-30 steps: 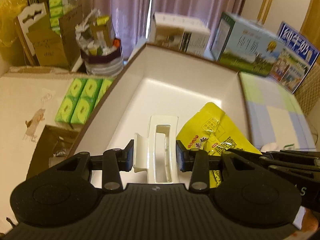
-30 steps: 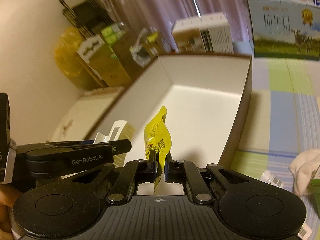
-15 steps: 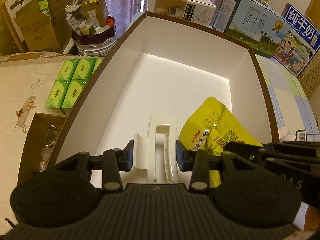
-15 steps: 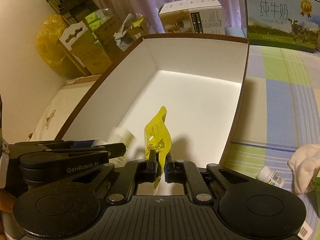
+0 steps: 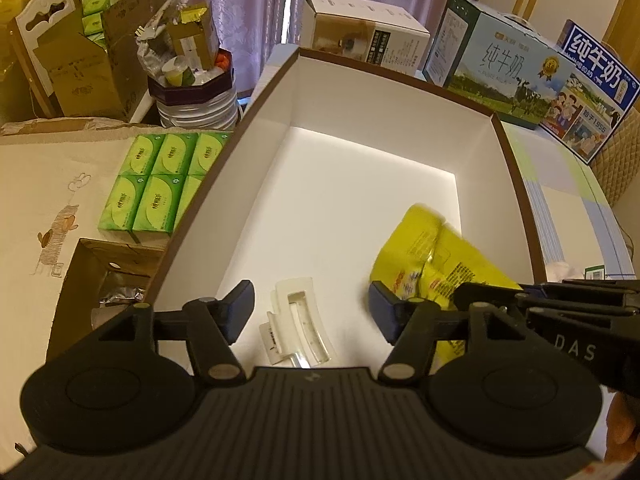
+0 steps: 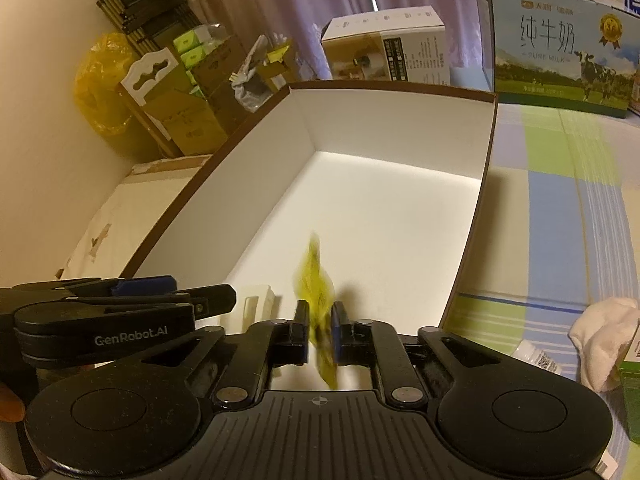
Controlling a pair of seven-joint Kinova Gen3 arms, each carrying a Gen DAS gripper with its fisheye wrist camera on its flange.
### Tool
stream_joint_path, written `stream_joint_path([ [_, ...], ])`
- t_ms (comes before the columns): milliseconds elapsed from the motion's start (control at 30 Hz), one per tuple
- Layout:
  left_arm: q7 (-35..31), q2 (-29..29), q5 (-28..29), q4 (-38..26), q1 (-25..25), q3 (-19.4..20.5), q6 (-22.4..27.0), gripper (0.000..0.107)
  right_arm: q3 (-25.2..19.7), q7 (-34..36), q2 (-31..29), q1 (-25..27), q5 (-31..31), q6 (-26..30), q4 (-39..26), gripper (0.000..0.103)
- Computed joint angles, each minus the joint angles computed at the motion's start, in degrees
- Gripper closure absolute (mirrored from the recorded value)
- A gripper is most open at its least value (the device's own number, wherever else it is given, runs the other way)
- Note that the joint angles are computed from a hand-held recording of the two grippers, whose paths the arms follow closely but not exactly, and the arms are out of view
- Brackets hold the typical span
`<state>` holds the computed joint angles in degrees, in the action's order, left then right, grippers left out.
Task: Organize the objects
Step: 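Open both grippers to drop the clip and packet into the box, then move the right gripper to the blue toothbrush case and grasp it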
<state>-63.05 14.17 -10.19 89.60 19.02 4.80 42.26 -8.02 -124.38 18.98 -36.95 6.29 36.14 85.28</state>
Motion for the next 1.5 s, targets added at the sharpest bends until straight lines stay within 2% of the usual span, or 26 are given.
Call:
stream_joint_path([
  [67,0.56,-0.36,-0.28,0.21,0.12,-0.17,0.14,0.042,0.12,-0.18,-0.49,-0.22,0.34,-0.77,0.64,0.073],
  [167,1.35,-1.16,-0.73,0.91,0.20,-0.25,-0.14,0.040,0.90,-2.16,-1.81,-1.50,2.36,-3.23,2.57,0.055],
  [300,2.50,-2.46,-1.39,2.10,0.22,-0.14,-0.71,0.036,0.68,-3.01,-3.72,-2.00,3.84,-5.57,4.77,0.051],
  [533,2.90,-5.84,-1.29,4.56,-0.15,1.06,-2.14,0.030,0.74,-8.39,-9.10,-2.68,7.84,-10.93,10.96,0.048],
  [667,2.81,-7.50,-0.83,5.62,-0.08,2.06,-2.84,0.029,0.71,-13.82,-12.53,-3.20,12.81,-12.60,14.30,0.047],
  [800,1.65,-8.80,0.37,6.50,0.13,3.24,-3.61,0.029,-0.79,-20.36,-16.07,-2.38,18.25,-12.48,17.56,0.047],
  [967,0.15,-9.76,1.69,6.82,1.17,4.71,-4.28,0.029,-4.39,-28.77,-20.36,0.04,24.83,-9.67,20.89,0.047],
  [1100,0.35,-9.85,1.69,6.39,2.68,5.68,-4.29,0.029,-6.56,-28.79,-23.84,3.22,23.46,-8.95,23.65,0.047],
  [1200,2.15,-9.58,0.58,5.85,4.42,6.33,-3.89,0.029,-6.82,-26.03,-26.46,5.20,19.94,-9.31,25.97,0.047],
  [1500,12.75,-9.07,-5.99,4.36,10.76,8.04,-1.73,0.029,-0.93,-8.94,-33.12,7.40,5.26,-7.18,31.02,0.047],
])
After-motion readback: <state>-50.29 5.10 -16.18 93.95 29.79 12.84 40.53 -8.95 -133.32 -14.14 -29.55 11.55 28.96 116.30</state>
